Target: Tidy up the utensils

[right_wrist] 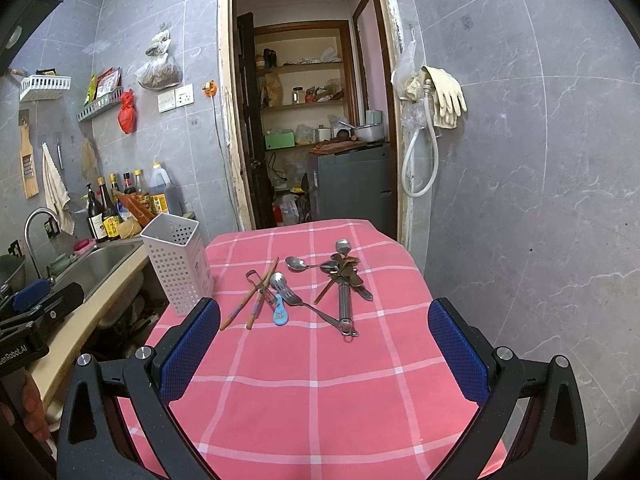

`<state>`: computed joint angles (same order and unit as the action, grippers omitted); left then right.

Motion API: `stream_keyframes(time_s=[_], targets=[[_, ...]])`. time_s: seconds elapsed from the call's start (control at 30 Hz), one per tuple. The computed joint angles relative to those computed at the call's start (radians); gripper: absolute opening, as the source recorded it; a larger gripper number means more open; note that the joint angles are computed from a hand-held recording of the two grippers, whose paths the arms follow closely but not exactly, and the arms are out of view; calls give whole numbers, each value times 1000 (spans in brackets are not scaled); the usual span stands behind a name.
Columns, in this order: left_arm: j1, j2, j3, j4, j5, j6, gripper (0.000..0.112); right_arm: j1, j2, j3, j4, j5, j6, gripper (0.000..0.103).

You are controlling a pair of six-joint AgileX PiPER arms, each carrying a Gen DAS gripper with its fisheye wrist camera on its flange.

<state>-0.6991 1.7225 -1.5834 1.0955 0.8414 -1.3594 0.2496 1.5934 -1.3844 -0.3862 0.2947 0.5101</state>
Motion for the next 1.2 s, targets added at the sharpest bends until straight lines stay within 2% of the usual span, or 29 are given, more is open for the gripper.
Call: stream_keyframes(time_s=[0.67, 0.8, 1.03, 1.2], targets=[[8, 35, -26, -20, 3, 9, 102, 5, 18, -6, 11, -9, -8, 102], [21, 56, -73, -69, 3, 60, 102, -1, 48, -47, 77, -2, -84, 102], [36, 130, -201, -121, 23, 129, 102, -38, 116, -175, 280, 45, -304, 102], [57, 241, -387, -168, 48, 206, 102, -79, 213, -337, 444, 99, -487, 102]])
